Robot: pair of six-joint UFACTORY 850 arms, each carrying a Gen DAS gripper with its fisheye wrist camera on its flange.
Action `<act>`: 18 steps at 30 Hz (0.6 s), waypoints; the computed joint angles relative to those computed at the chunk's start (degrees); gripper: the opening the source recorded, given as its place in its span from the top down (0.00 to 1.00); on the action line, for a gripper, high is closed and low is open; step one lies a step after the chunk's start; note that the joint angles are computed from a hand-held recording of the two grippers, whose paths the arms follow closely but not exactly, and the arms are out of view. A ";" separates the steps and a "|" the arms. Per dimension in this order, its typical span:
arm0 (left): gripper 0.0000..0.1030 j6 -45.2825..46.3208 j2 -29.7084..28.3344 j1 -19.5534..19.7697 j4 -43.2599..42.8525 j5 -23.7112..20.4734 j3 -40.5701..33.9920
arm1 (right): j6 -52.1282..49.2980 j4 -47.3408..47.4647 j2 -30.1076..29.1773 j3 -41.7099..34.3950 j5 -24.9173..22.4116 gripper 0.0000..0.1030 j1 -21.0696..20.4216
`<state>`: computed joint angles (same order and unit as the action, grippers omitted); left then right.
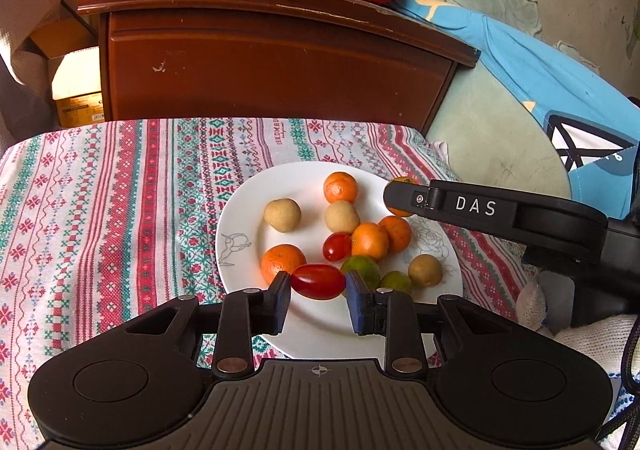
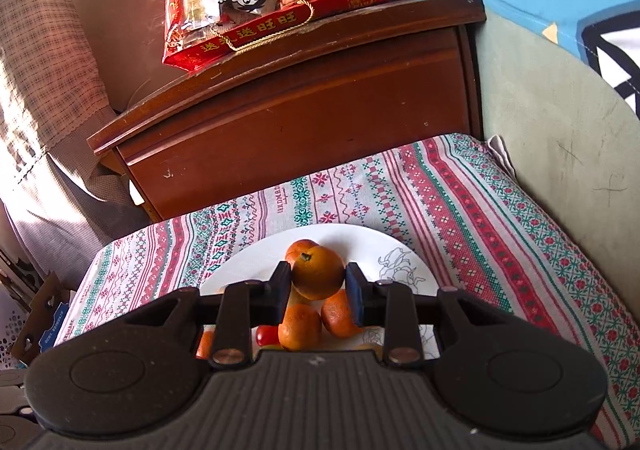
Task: Organize fruits
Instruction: 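Place the mandarin on the plate with the right tool while the left tool places the tomato, then open both tools and pull them back from the plate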
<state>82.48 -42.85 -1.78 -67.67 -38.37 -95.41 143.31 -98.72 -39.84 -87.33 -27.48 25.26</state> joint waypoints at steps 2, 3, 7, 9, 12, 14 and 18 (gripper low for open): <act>0.73 0.00 -0.13 -0.05 -0.02 0.21 -0.09 | 0.02 0.27 -0.29 -0.23 0.13 0.70 -0.19; 0.73 -0.11 -0.14 -0.05 -0.06 0.39 -0.07 | 0.12 0.41 -0.36 -0.28 0.07 0.70 -0.18; 0.70 -1.12 -0.26 -0.11 0.64 0.56 -0.49 | 1.31 -0.46 -0.02 -0.04 0.42 0.69 -0.22; 0.63 -1.29 -0.03 -0.13 0.57 0.74 -0.44 | -0.55 0.74 0.13 -0.25 0.10 0.69 -0.02; 0.50 -1.77 0.69 -0.13 1.18 1.26 -0.07 | -3.12 3.46 0.85 -0.21 -0.13 0.65 0.20; 0.47 -3.33 1.02 -0.14 3.02 1.29 -0.22 | -5.37 6.09 1.35 -0.18 -0.53 0.55 0.40; 0.41 -6.82 1.76 0.15 6.35 0.87 -0.20 | -8.30 10.26 2.34 0.22 -1.91 0.51 1.18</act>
